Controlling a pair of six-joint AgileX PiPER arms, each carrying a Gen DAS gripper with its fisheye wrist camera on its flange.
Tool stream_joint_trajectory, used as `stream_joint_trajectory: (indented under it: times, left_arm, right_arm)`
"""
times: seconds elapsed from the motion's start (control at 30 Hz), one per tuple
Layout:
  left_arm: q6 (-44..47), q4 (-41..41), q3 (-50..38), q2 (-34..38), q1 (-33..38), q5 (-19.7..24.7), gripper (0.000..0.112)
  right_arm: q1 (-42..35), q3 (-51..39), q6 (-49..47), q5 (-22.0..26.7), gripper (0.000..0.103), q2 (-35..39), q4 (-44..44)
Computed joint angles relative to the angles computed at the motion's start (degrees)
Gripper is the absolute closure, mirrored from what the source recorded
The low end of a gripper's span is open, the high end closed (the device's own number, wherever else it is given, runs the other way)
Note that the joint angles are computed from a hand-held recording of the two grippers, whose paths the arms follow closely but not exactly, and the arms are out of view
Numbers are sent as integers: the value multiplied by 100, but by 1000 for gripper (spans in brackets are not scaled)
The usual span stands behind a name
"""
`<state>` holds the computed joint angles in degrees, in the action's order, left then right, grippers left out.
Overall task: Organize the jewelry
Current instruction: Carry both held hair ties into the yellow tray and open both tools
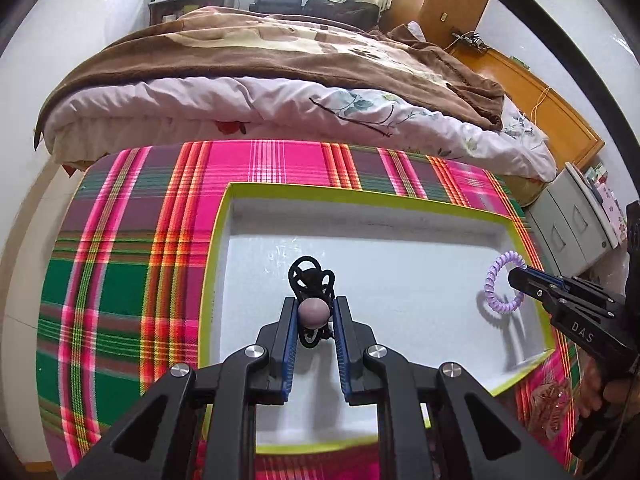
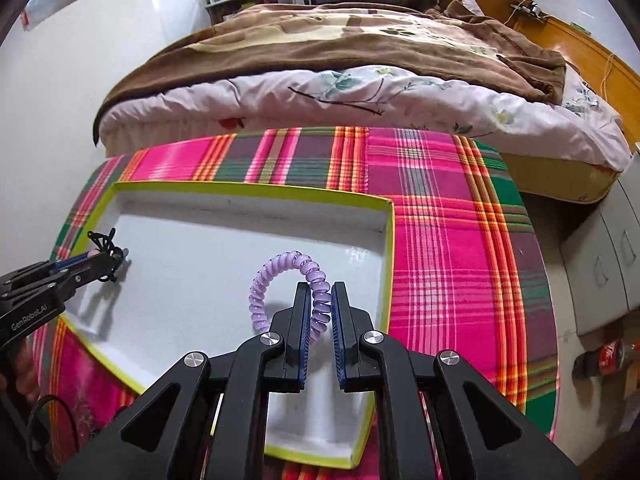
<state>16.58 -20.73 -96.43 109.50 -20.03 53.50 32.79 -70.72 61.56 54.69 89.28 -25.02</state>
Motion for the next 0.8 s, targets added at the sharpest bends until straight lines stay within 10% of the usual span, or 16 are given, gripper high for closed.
stream_joint_trajectory:
  times: [0.23,0.8]
  left_arm:
    - [-205,246,23,22,-97,-83,94]
    - [-430,358,192,-179,-94,-64,51]
  right_arm:
    - [-4,-86,-51,102,92,183,-41]
    - [151,-57,106,65,68,21,-157]
